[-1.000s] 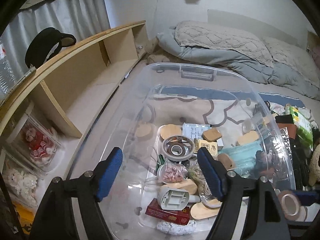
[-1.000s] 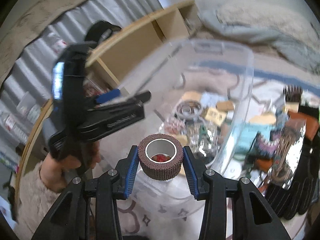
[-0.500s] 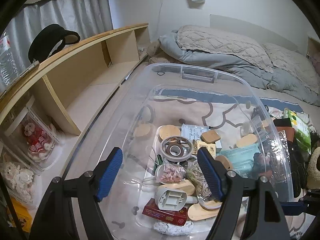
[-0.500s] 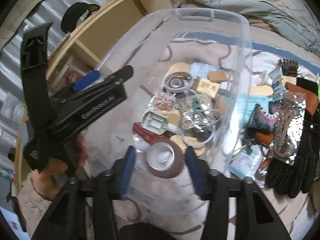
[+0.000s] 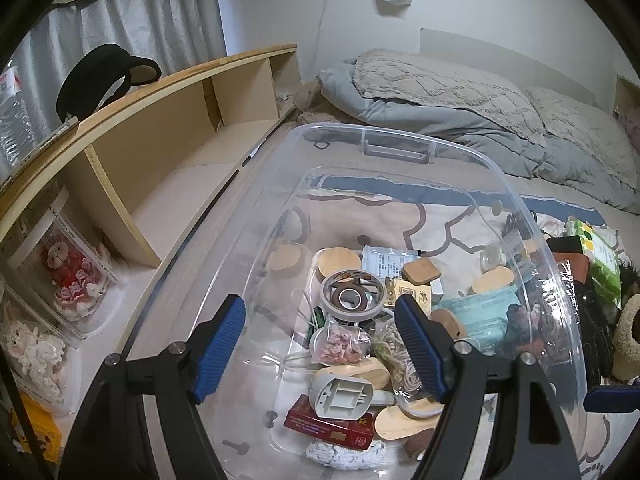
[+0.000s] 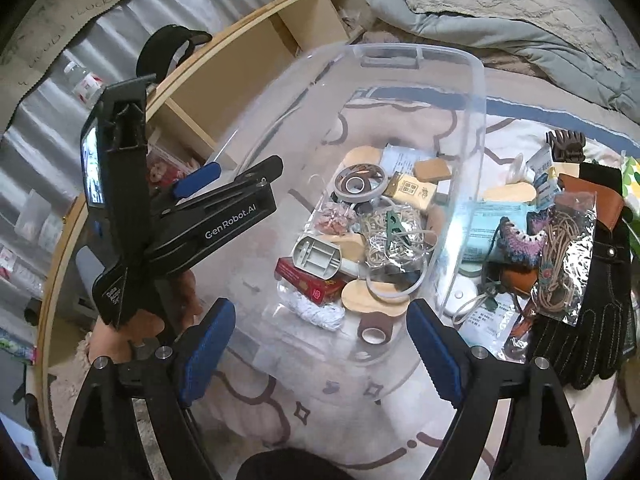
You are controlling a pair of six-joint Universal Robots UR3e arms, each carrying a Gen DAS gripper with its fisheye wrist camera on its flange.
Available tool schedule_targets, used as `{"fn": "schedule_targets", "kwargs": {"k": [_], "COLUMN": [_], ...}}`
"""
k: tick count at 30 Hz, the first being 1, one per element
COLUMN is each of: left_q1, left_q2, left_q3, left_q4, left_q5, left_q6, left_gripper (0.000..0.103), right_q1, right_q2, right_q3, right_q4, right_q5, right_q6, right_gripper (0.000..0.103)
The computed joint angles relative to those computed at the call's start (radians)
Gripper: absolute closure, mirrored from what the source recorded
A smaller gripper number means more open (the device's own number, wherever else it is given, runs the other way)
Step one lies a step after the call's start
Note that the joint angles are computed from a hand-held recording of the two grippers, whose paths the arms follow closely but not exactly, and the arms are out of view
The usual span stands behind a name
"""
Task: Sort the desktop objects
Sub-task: 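Open the right tool to drop the tape roll into the bin, then move both open tools from the bin back over the bed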
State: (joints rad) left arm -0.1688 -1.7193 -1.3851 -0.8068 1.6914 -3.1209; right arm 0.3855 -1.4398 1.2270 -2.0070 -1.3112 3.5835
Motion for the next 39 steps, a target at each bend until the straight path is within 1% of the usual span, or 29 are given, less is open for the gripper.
{"fn": "schedule_targets", "kwargs": {"k": [6,10,11,13,16,18,21,23,25,27,28,32,36,39], "left_q1": [0.005,0.003,0.005,-0.002,-0.016,-0.03,-0.054,-0.07,-0.083,-0.097,-0.112,-0.162,-0.224,-0.283], "left_q2": [0.015,0.028,0.039,0.065,0.1,0.122,0.154,0.172,0.195,0.219,0.225,0.258,0.29,0.297], "left_q3": [-0.01,0.002,-0.004,-0.034,-0.06,-0.073,-0.094,-0.102,-0.107,-0.112,-0.112,-0.131,-0.162,-0.179], "left_q4": [0.01,-0.024,-0.025,0.002,0.011,0.016,0.035,0.037,0.029,0.018,0.018,0.036,0.07,0.099], "left_q5": [-0.02,-0.033,-0.043,-0.036,-0.033,-0.025,-0.003,0.011,0.014,0.015,0.029,0.073,0.132,0.184], "left_q6": [-0.008,-0.019,-0.022,-0.022,-0.017,-0.016,-0.014,-0.017,-0.032,-0.047,-0.055,-0.078,-0.103,-0.119], "left_gripper": [0.026,0.025,0.019,0.013,0.013,0.013,0.004,0.003,0.003,0.003,0.002,0.002,0.001,0.0], "right_q1": [0.001,0.009,0.01,0.014,0.028,0.028,0.035,0.044,0.062,0.078,0.088,0.102,0.087,0.083], "right_q2": [-0.029,-0.052,-0.06,-0.085,-0.116,-0.134,-0.163,-0.179,-0.199,-0.216,-0.227,-0.282,-0.362,-0.416], "right_q3": [0.085,0.135,0.151,0.191,0.234,0.254,0.285,0.299,0.318,0.342,0.354,0.413,0.492,0.542], "right_q4": [-0.111,-0.193,-0.218,-0.281,-0.367,-0.406,-0.467,-0.493,-0.523,-0.552,-0.565,-0.597,-0.624,-0.637], "right_q5": [0.001,-0.016,-0.017,-0.032,-0.077,-0.089,-0.122,-0.152,-0.201,-0.242,-0.269,-0.324,-0.336,-0.364], "right_q6": [-0.006,-0.032,-0.04,-0.061,-0.079,-0.082,-0.094,-0.109,-0.128,-0.143,-0.15,-0.167,-0.172,-0.184], "right_gripper": [0.016,0.016,0.016,0.016,0.016,0.016,0.015,0.006,0.0,0.0,0.0,0.0,0.0,0.0]}}
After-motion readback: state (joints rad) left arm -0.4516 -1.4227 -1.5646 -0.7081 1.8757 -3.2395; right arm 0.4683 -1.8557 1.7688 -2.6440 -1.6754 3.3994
